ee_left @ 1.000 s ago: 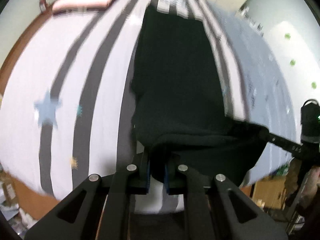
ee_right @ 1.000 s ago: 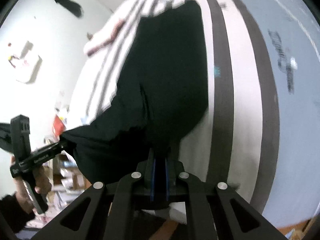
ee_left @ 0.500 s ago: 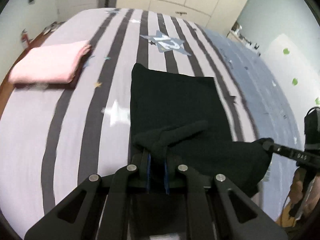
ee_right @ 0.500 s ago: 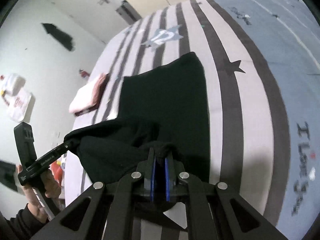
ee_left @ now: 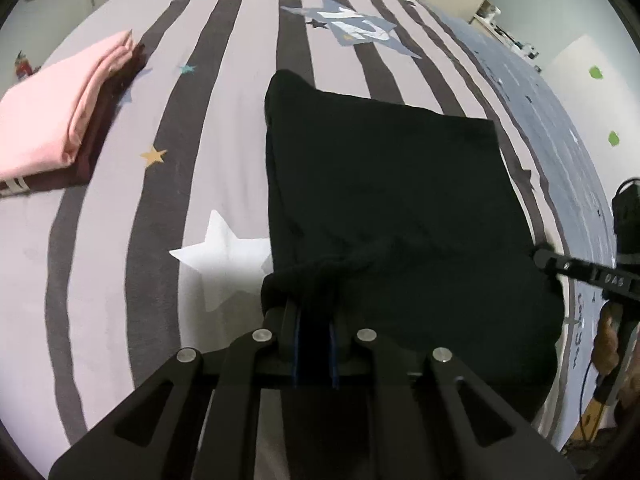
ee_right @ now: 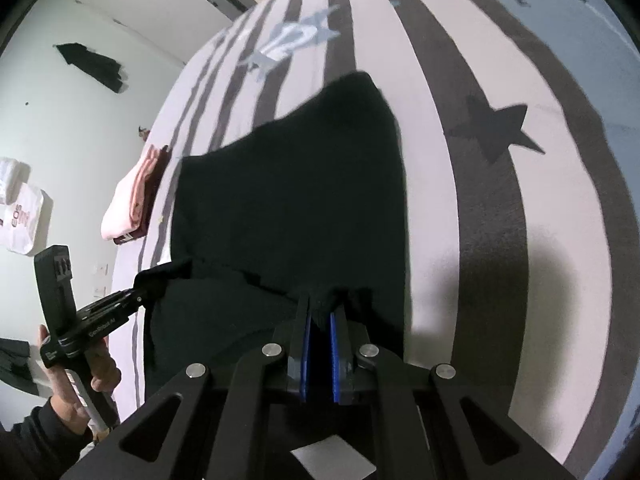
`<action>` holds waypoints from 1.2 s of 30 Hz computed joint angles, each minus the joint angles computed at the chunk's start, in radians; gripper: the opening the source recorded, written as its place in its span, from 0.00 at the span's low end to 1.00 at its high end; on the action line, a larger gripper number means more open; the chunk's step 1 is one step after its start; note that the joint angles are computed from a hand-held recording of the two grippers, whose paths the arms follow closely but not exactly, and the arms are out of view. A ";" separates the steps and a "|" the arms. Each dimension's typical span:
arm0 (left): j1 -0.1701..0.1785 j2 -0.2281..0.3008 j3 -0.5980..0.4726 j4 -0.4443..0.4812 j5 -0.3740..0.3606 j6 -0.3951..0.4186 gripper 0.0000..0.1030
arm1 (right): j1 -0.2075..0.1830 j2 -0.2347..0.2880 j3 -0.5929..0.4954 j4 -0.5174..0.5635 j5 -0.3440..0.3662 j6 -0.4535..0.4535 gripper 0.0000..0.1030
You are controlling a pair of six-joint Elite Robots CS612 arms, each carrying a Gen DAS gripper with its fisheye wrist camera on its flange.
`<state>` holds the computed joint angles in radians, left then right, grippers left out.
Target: Fold clothes
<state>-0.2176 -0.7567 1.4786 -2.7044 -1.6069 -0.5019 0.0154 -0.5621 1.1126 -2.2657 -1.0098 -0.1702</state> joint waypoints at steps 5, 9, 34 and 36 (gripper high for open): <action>0.006 -0.032 0.050 -0.091 -0.031 -0.061 0.16 | -0.010 -0.008 0.013 0.011 0.012 -0.037 0.12; -0.011 -0.082 0.115 -0.146 0.032 -0.071 0.43 | -0.019 -0.059 0.084 -0.099 -0.040 -0.050 0.40; -0.046 -0.008 0.008 -0.046 0.057 0.008 0.10 | 0.022 -0.124 0.254 -0.285 -0.010 -0.057 0.38; -0.035 0.018 -0.042 -0.020 0.063 0.024 0.10 | 0.028 -0.093 0.195 -0.293 -0.018 -0.046 0.38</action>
<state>-0.2529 -0.7386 1.4362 -2.7247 -1.5438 -0.4777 0.0432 -0.6547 1.3081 -2.5588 -1.0273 -0.2162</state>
